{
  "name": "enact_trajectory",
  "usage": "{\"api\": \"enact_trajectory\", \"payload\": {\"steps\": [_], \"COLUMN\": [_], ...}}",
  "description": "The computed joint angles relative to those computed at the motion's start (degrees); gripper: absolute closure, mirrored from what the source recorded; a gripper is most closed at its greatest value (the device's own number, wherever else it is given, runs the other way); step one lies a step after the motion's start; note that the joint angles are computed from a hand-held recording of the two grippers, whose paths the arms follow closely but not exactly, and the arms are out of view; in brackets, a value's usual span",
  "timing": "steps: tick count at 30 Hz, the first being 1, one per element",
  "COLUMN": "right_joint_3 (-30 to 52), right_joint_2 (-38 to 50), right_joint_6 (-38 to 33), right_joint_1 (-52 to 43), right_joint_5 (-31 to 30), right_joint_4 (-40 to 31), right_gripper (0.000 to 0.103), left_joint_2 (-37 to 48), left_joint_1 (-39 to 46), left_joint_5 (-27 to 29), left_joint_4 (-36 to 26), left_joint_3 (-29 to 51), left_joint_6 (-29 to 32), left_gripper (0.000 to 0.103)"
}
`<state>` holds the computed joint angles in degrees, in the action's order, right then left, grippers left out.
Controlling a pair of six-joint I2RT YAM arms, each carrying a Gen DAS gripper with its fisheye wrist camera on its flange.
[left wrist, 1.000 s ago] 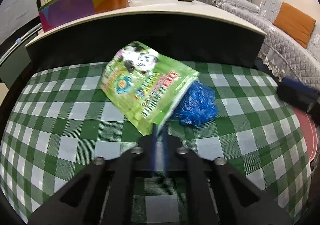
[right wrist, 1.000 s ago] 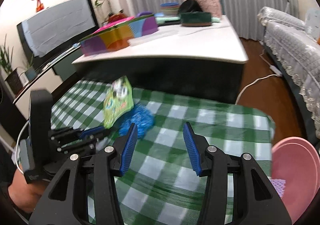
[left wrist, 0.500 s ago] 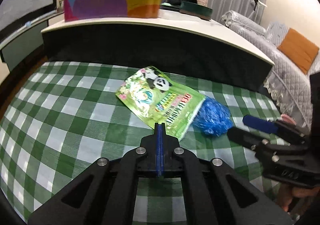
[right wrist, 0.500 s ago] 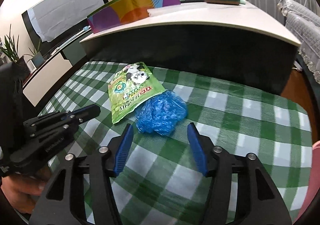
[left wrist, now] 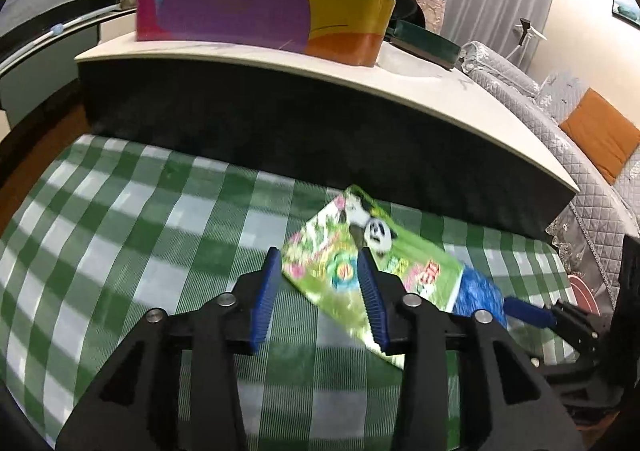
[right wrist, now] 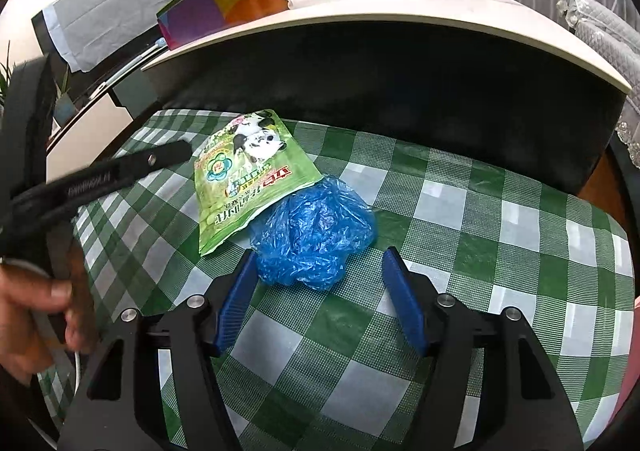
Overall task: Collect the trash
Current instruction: 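Grasp the green printed bag with the left gripper while the right gripper grasps the blue plastic bag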
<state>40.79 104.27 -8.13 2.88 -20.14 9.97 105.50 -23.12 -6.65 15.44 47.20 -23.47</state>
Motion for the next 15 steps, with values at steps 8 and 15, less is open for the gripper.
{"api": "enact_trajectory", "payload": {"steps": [8, 15], "right_joint_3": [0.4, -0.1], "right_joint_2": [0.8, 0.4], "right_joint_6": [-0.8, -0.9], "right_joint_1": [-1.3, -1.8], "right_joint_5": [-2.6, -2.7], "right_joint_4": [-1.3, -1.3], "right_gripper": [0.084, 0.092], "left_joint_2": [8.9, 12.7], "left_joint_1": [1.9, 2.3], "left_joint_5": [5.0, 6.0], "left_joint_4": [-4.3, -7.8], "left_joint_3": [11.4, 16.4], "left_joint_6": [3.6, 3.0], "left_gripper": [0.044, 0.044]}}
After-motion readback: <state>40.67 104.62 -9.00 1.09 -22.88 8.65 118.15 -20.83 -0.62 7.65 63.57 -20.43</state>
